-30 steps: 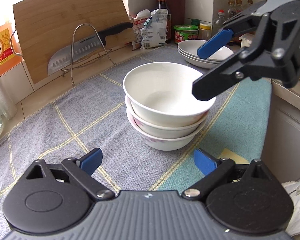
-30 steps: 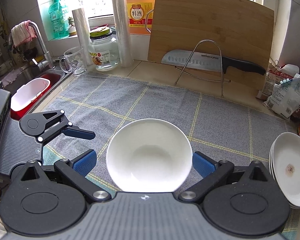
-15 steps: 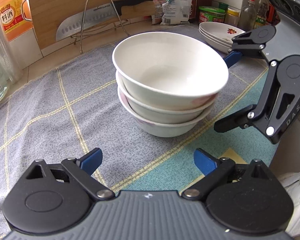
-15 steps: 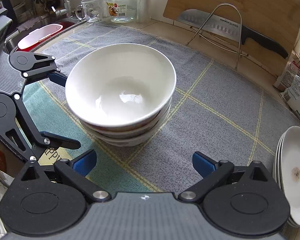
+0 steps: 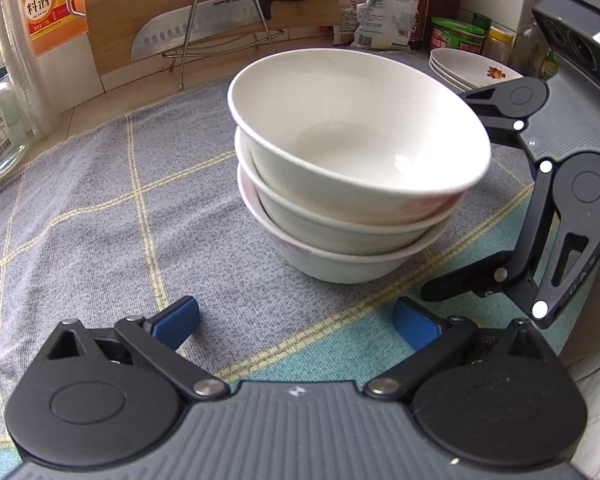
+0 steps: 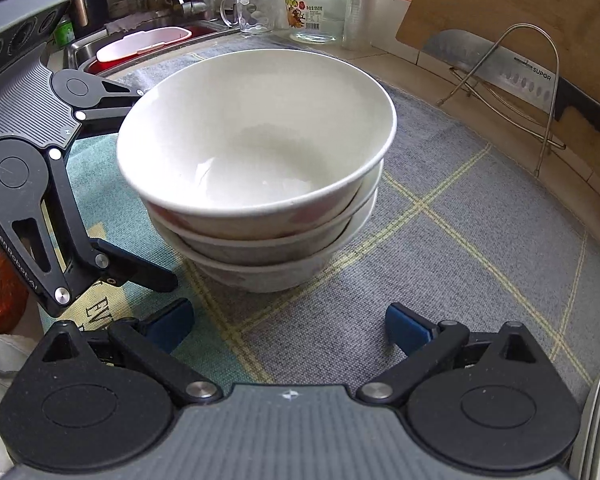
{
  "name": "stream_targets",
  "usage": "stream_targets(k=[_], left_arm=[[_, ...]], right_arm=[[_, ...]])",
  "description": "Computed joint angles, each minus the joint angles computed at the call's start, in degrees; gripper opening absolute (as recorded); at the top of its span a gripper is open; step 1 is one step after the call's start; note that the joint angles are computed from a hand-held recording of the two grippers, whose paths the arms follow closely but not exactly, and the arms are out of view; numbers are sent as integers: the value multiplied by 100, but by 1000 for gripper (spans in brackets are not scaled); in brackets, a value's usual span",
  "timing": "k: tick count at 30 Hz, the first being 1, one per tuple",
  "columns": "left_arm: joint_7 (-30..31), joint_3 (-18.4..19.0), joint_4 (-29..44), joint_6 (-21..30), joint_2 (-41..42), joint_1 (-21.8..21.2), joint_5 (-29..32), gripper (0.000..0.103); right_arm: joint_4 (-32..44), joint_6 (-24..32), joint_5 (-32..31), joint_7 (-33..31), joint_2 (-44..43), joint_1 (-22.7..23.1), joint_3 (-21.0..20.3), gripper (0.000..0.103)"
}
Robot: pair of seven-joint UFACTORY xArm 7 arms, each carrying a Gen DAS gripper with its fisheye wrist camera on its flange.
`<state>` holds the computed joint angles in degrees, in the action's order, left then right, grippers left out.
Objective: Organize plates and bowls
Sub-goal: 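Grasp the bowl stack rim with the left gripper while the right gripper grasps the opposite rim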
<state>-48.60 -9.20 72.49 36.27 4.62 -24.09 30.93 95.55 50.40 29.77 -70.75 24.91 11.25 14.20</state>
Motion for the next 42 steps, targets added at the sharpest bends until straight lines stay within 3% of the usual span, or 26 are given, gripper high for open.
stream_targets(k=[8, 15, 18, 22, 31, 38, 42], left_arm=[[1099, 22, -269, -665, -78, 200, -473, 103], [2786, 10, -531, -1411, -159, 402, -1416, 98], [3604, -11, -575, -1611, -181, 472, -1928, 97], [4719, -50, -474, -1584, -122, 557, -2706, 90], [6963, -137, -215, -1384, 23, 732, -4263, 85], [8032, -189, -22, -1105, 142, 874, -5328, 81], [8352, -167, 69, -950, 159, 887, -5511, 81]], right_arm=[[-401, -220, 525, -480, -192, -198, 78, 103], [-260, -228, 206, -92, -150, 9, -35, 103], [-283, -266, 241, -274, -216, -15, 43, 103], [-102, -70, 196, -383, -186, 22, 59, 102], [268, 133, -132, -240, -50, 168, -3, 92], [621, 445, -341, -90, 135, 218, -9, 87], [790, 610, -417, -5, 217, 240, -19, 87]])
